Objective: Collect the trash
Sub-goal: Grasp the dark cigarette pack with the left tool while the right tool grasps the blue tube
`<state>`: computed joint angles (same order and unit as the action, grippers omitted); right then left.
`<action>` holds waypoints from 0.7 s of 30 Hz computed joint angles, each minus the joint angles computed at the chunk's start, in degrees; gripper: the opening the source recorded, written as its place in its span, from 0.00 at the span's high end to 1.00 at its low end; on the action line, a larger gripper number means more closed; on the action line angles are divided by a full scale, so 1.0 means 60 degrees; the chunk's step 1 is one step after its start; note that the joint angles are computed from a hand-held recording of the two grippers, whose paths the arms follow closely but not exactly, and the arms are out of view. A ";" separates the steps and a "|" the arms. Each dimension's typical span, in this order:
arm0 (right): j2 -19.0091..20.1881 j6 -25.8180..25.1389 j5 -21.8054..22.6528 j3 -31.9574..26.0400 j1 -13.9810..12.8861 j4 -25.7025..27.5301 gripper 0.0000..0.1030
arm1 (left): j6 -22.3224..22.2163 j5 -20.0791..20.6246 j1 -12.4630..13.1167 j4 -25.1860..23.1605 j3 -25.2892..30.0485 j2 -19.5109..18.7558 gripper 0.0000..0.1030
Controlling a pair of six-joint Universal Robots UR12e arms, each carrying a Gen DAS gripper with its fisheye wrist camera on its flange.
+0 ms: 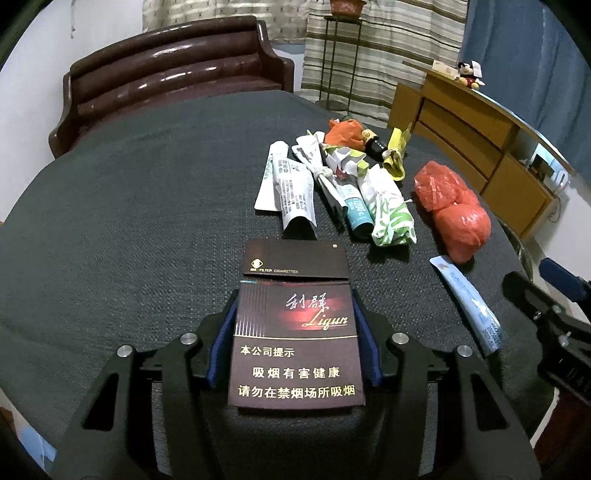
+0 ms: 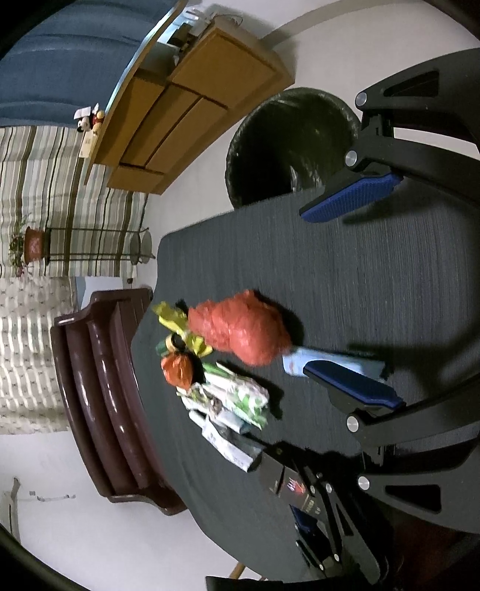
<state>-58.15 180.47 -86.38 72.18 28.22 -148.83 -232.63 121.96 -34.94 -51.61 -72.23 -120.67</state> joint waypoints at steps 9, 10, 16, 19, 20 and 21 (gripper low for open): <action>0.0014 -0.0204 0.0264 -0.0038 0.0128 0.0277 0.40 | -0.0052 0.0469 -0.0061 -0.0011 -0.0331 0.0259 0.48; 0.0021 -0.0218 0.0318 -0.0052 0.0133 0.0329 0.43 | -0.0087 0.0500 -0.0064 -0.0036 -0.0365 0.0286 0.48; 0.0139 -0.0435 0.0491 -0.0203 0.0214 0.0734 0.62 | -0.0288 0.0592 -0.0046 -0.0049 -0.0657 0.0480 0.48; 0.0134 -0.0552 0.0453 -0.0158 0.0268 0.0773 0.73 | -0.0347 0.0570 -0.0036 0.0013 -0.0748 0.0537 0.48; 0.0123 -0.0632 0.0467 -0.0133 0.0280 0.0727 0.79 | -0.0351 0.0562 -0.0035 0.0050 -0.0771 0.0549 0.48; 0.0120 -0.0652 0.0543 -0.0134 0.0280 0.0732 0.83 | -0.0346 0.0566 -0.0037 0.0079 -0.0787 0.0557 0.48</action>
<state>-57.43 176.55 -83.13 71.38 29.89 -144.44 -234.71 125.36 -35.16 -51.13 -76.95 -117.33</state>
